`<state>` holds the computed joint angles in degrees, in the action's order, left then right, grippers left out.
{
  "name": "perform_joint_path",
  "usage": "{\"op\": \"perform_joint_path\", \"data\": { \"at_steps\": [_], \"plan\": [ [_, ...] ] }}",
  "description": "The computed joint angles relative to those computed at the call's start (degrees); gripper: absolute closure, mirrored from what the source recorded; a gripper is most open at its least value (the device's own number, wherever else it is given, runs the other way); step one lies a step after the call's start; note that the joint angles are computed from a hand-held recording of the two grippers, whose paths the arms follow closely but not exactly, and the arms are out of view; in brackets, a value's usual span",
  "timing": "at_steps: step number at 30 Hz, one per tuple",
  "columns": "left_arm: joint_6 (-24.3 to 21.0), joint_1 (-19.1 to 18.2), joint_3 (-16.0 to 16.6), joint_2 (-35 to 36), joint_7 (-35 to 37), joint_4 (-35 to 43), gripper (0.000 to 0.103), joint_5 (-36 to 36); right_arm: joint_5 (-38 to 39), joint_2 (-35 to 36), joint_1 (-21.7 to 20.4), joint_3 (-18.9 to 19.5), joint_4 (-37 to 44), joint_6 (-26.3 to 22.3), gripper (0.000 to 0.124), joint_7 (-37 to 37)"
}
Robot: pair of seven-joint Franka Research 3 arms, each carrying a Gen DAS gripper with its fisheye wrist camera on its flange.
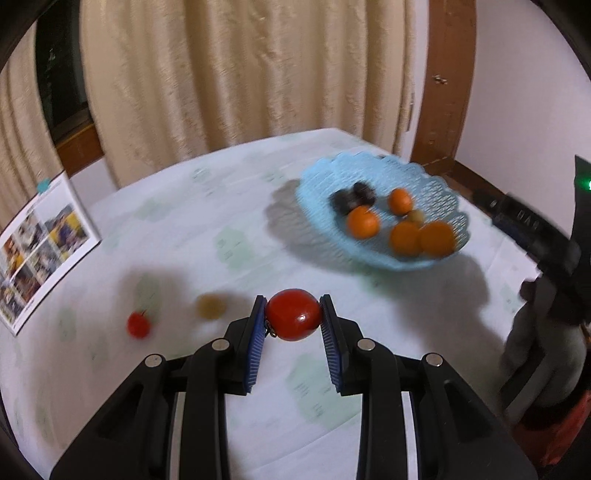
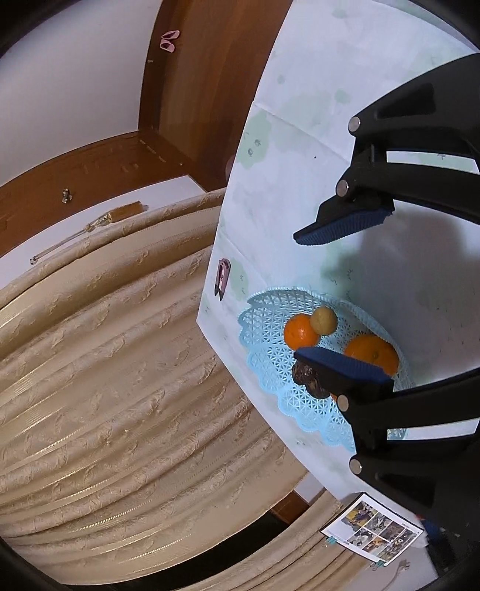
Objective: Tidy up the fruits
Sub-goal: 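Carry the red tomato over the blue basket and open the left tool, then return the left tool to the table and grasp the second red tomato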
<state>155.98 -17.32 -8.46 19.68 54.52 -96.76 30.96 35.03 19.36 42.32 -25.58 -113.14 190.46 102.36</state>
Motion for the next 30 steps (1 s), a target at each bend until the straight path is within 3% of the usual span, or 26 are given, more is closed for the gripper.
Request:
{"op": "perform_joint_path", "data": {
  "at_steps": [6,11,16,18,19,20,24,27,30],
  "plan": [
    [-0.94,-0.68,-2.33,6.58,5.93,9.97,0.074,-4.24,3.73,0.65,5.92,-5.26,-0.43,1.93,0.065,-3.20],
    [-3.30,-1.45,-3.51,12.44,11.39,18.26,0.074,-9.16,6.51,0.15,3.02,-1.74,-0.06,2.18,0.065,-6.08],
    [-4.39,-2.02,-3.67,16.12,14.50,23.14,0.072,-12.67,7.78,-0.05,3.37,-1.68,0.04,1.84,0.065,-8.04],
    [-4.08,-2.01,-3.49,16.29,14.79,23.04,0.057,-13.74,8.14,-0.13,3.31,-1.52,0.01,1.99,0.059,-8.39],
    [-3.31,-2.26,-2.83,16.02,14.26,22.47,0.040,-13.55,8.73,-0.07,3.93,-2.09,-0.08,2.33,0.054,-8.54],
    [-2.38,-2.65,-2.03,15.66,13.49,21.80,0.030,-12.99,9.21,-0.10,3.84,-1.95,-0.14,2.73,0.053,-8.83],
    [0.38,-1.96,-1.12,13.47,11.86,18.38,0.019,-12.42,11.86,-0.13,2.95,-0.71,0.17,3.11,0.053,-11.06],
    [3.05,-3.43,2.59,11.21,6.59,15.01,0.014,-8.53,13.16,0.34,4.81,-2.70,0.66,2.19,0.053,-12.05],
    [3.84,-3.20,3.99,9.22,2.78,12.24,0.014,-5.52,12.99,0.92,7.39,-5.57,0.76,1.48,0.053,-11.61]
  ]
}}
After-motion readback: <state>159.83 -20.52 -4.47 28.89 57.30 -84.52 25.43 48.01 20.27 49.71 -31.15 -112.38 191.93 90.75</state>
